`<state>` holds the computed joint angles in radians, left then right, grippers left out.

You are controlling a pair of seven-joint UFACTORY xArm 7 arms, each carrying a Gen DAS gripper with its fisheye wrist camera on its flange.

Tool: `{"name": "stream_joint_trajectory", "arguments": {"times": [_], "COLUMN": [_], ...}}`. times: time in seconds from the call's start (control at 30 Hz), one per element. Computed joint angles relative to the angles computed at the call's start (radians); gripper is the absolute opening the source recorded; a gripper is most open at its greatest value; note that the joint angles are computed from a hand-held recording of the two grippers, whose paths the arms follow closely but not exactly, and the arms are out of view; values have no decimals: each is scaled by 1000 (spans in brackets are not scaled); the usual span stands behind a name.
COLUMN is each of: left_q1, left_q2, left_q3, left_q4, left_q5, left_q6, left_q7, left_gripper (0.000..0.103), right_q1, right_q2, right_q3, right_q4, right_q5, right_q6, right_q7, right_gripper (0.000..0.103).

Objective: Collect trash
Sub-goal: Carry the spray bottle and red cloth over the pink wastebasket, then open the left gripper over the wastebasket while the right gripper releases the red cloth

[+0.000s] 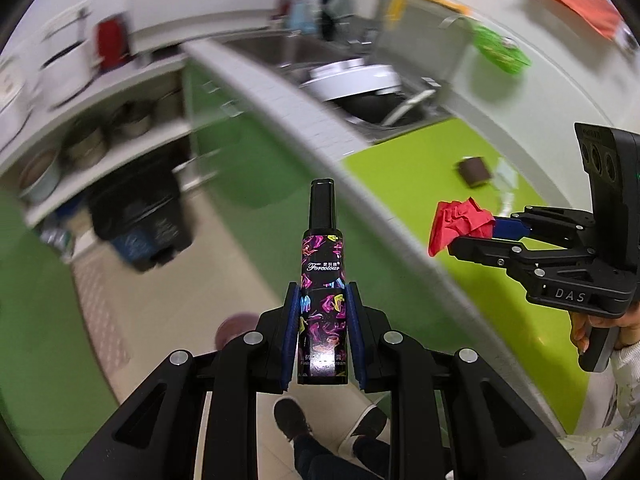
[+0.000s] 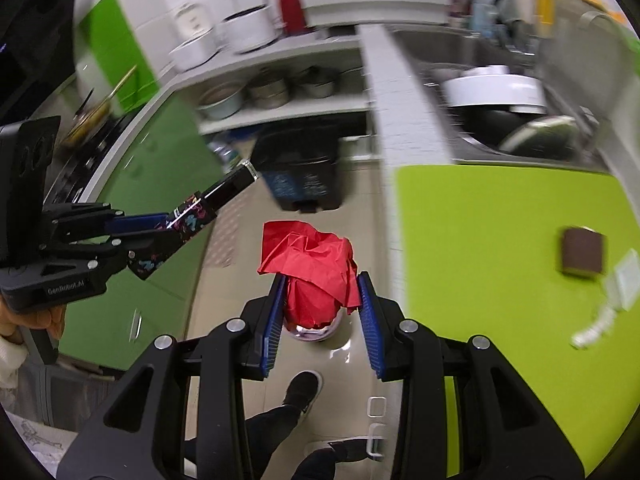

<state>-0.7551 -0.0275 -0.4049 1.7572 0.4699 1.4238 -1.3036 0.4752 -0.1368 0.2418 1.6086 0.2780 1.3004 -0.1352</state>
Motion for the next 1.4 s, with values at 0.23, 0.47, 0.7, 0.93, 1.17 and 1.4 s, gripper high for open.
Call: {"name": "stream_joint_trajectory", "arguments": {"times": [0.23,0.47,0.7,0.93,1.17,1.4], "left_q1": [79,160,219,241,272,284], "left_q2": [-208,-336,-341,-278,-295,-344], "left_q3": [-1,22,25,33,21,17], "left_q4": [-317,-649,-926,-1047,-1086,-1130], "left_q5": [-107,-227,-315,-333,-285,-271], "left_q6": [-84,-313,-603,-794,-831,-816], "left_q7": [-94,-78,-48,-49,-105,-163], "left_gripper": [22,22,22,22,92,95], "right_q1": [70,116,132,133,134,141], "right_q2": [115,202,260,298,326,345], "right_q3": [54,60,55,54,55,57], "right_q4": [-12,-116,-261,-340,-344,-331], "right_q5": [-38,-78,-103,-108,-119,-136], "right_q6": [-60,-193,-336,-417,-445,-438], "right_q7": [34,73,96,109,123,129], "right_gripper": [35,35,35,35,35,35]}}
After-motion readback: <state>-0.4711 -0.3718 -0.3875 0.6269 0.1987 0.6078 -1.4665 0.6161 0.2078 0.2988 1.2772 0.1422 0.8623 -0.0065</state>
